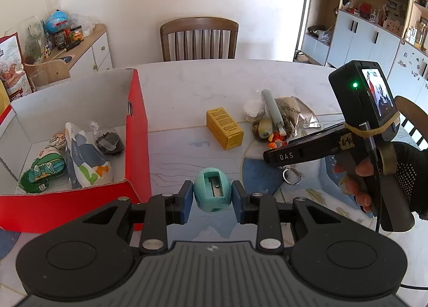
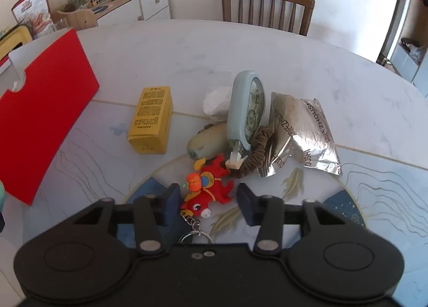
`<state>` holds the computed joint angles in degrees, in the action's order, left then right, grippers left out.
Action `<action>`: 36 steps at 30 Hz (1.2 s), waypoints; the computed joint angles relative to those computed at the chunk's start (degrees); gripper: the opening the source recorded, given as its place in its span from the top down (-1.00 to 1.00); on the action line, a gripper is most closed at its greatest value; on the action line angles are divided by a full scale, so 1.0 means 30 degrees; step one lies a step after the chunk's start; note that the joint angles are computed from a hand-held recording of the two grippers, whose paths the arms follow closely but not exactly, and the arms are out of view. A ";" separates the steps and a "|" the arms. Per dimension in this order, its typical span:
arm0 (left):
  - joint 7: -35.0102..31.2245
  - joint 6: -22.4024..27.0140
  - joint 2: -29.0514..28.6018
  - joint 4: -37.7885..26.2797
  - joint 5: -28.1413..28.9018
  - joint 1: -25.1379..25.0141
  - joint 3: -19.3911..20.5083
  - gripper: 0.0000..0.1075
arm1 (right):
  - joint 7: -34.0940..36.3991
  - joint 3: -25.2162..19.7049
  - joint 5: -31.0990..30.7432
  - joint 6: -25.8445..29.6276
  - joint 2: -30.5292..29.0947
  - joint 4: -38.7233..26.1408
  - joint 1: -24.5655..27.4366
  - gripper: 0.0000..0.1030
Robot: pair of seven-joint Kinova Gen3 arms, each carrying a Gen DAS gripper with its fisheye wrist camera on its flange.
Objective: Organize objects
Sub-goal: 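Carry the sharpener and rooster keychain over the box and open both grippers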
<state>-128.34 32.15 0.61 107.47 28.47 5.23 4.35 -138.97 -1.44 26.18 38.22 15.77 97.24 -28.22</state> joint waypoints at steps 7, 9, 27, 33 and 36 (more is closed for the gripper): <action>0.0060 0.0060 -0.0064 -0.0088 -0.0012 0.0052 0.0006 0.43 | 0.1068 -0.0310 -0.0658 0.0055 -0.0452 0.0053 0.0328 0.25; -0.0022 0.0098 -0.0139 -0.0103 0.0024 0.0052 -0.0018 0.43 | 0.1144 -0.0425 -0.0835 0.0126 -0.0760 0.0083 0.0329 0.25; -0.2383 0.2311 -0.0730 -0.1794 0.1375 -0.0980 -0.1250 0.43 | 0.2553 -0.2216 -0.1803 0.2656 -0.2948 -0.2688 -0.0135 0.25; -0.3960 0.3281 -0.0532 -0.2752 0.2282 -0.2016 -0.1765 0.43 | 0.2805 -0.2406 -0.1445 0.3343 -0.2327 -0.4631 -0.0915 0.25; -0.4666 0.3589 -0.0322 -0.3175 0.2673 -0.2613 -0.1997 0.43 | 0.2712 -0.2299 -0.1066 0.3612 -0.1710 -0.5696 -0.1503 0.25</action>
<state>-142.34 42.91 -0.36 97.94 36.49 -2.61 -1.64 -130.83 -8.34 22.98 49.06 10.64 80.15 -32.73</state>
